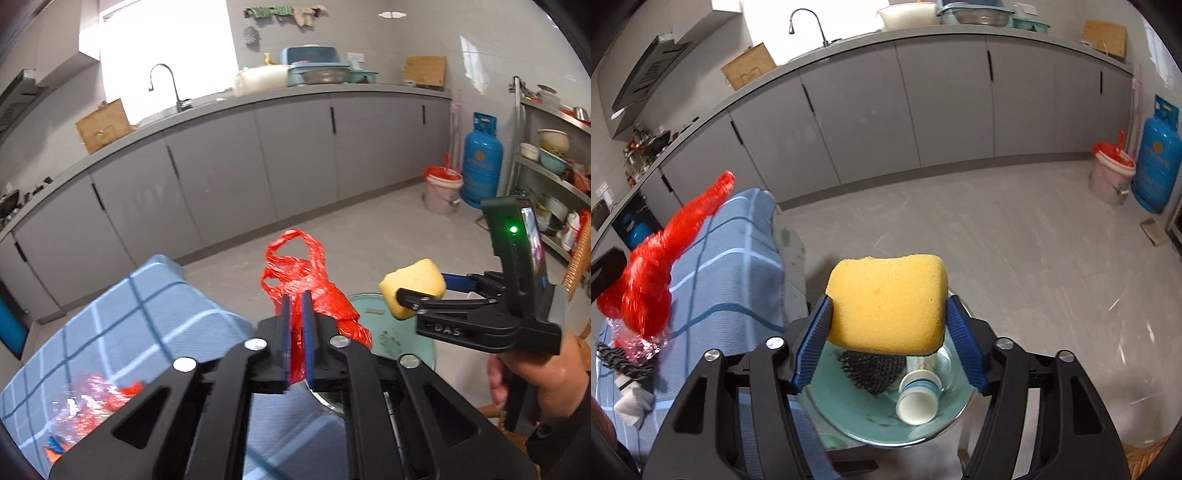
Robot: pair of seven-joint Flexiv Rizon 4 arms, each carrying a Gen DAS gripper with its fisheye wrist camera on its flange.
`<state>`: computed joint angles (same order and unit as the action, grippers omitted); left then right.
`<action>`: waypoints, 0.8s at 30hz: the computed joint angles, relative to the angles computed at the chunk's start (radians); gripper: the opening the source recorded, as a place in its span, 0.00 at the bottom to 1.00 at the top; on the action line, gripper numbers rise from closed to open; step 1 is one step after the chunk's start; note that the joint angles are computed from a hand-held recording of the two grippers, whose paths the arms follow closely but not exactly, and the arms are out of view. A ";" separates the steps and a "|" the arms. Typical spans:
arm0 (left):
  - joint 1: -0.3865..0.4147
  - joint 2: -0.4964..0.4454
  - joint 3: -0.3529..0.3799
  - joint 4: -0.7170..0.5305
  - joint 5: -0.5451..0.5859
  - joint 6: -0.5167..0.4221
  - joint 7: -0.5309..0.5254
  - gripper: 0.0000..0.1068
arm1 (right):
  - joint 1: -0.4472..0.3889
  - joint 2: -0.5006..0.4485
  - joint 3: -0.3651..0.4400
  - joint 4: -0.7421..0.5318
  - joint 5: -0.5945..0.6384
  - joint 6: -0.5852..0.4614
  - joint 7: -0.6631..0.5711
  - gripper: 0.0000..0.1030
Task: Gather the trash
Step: 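Carry the red bag and sponge over the basin and release both, then return both tools to the table and grasp the black scrubber with the right gripper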
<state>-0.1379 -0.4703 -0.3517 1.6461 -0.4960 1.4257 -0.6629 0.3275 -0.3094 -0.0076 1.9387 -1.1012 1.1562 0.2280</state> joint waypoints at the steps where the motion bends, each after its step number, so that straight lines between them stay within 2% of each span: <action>1: -0.017 -0.009 0.019 -0.004 0.013 0.012 -0.017 0.55 | -0.001 0.001 -0.006 0.007 -0.010 0.000 0.018 0.82; 2: -0.033 -0.019 0.036 -0.006 0.027 0.041 -0.037 0.64 | -0.005 0.006 -0.011 0.023 -0.020 -0.001 0.045 0.82; 3: -0.047 -0.026 0.053 -0.012 0.044 0.057 -0.058 0.67 | -0.009 0.009 -0.008 0.031 -0.016 -0.004 0.053 0.82; 8: -0.109 -0.046 0.178 -0.057 0.153 0.013 -0.186 0.70 | -0.017 0.022 0.003 0.064 -0.029 0.000 0.114 0.83; 11: -0.088 -0.033 0.171 -0.043 0.180 0.020 -0.207 0.77 | -0.015 0.038 0.009 0.087 -0.056 -0.004 0.175 0.87; 16: -0.049 0.012 0.160 0.018 0.209 0.060 -0.215 0.82 | -0.021 0.063 0.030 0.121 -0.093 0.009 0.264 0.88; 24: 0.055 0.096 0.100 0.137 0.180 0.135 -0.177 0.85 | 0.012 0.058 0.069 0.100 -0.055 -0.020 0.247 0.89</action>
